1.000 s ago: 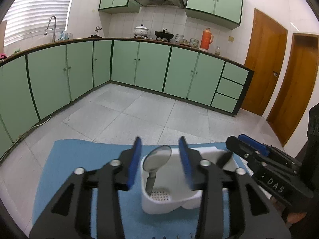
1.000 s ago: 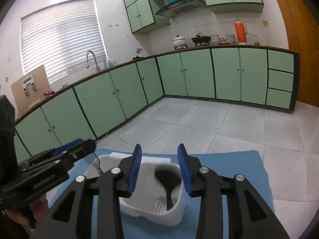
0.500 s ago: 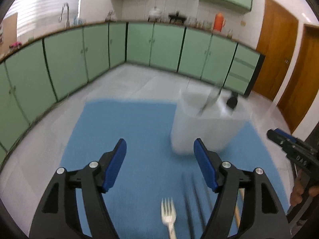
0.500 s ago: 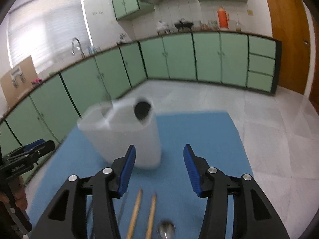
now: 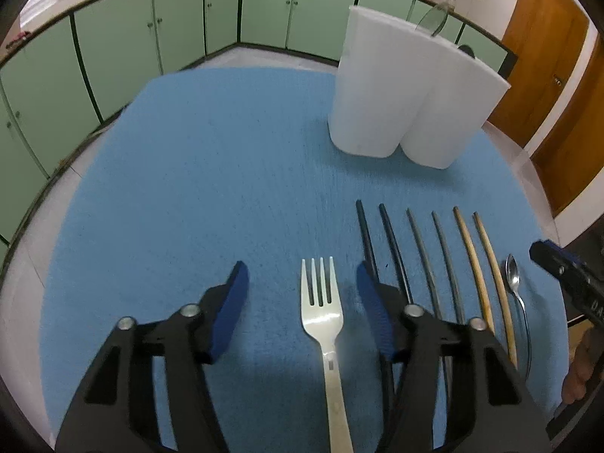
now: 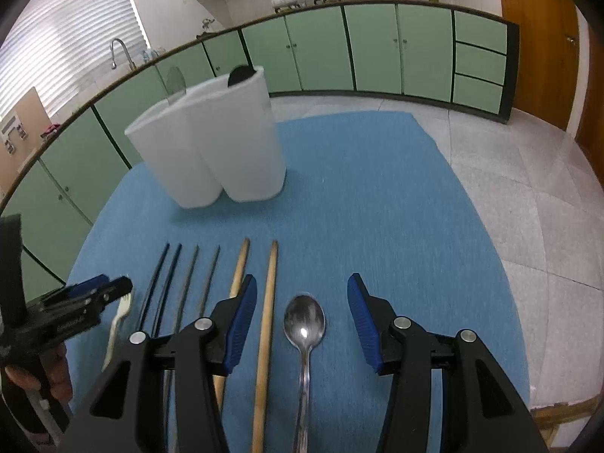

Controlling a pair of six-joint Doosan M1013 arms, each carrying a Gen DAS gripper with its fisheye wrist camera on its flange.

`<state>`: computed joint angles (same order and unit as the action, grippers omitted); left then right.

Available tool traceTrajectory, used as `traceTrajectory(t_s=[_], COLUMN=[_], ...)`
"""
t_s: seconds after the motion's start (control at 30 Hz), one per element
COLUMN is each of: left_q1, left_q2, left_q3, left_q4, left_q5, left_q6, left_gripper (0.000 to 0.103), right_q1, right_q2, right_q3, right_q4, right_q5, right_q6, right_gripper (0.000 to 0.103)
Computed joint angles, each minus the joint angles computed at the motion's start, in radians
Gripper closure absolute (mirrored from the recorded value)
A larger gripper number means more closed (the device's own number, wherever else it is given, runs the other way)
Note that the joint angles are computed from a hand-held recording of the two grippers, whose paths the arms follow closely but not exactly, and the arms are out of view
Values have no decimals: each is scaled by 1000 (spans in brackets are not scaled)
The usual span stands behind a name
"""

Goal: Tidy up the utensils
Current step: 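Grasp the metal spoon with the right tool while the left tool grasps the white fork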

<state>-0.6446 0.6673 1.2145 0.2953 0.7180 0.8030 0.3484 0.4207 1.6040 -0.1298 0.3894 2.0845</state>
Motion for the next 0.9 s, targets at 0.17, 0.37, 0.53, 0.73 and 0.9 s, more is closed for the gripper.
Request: traceTrajectory(t_s=[0.17, 0.37, 0.53, 0.73, 0.9], left_q1=[0, -10, -24, -26, -29], left_q2=[5, -6, -23, -24, -26], left_q3=[-4, 13, 31, 27, 28], left_q4=[-45, -12, 86, 116, 134], left_q5=[-18, -43, -50, -43, -42], left_q6=[46, 30, -51, -76, -80], left_gripper=[81, 84, 84, 84, 84], right_q1=[-1, 10, 5, 1, 1], right_q2=[-1, 4, 11, 25, 39], right_q3=[10, 7, -6, -23, -39], right_q4=[26, 58, 73, 92, 83], right_q5=[17, 45, 62, 84, 109], right_q6=[-23, -91, -93, -118, -104], right_gripper=[54, 57, 60, 63, 68])
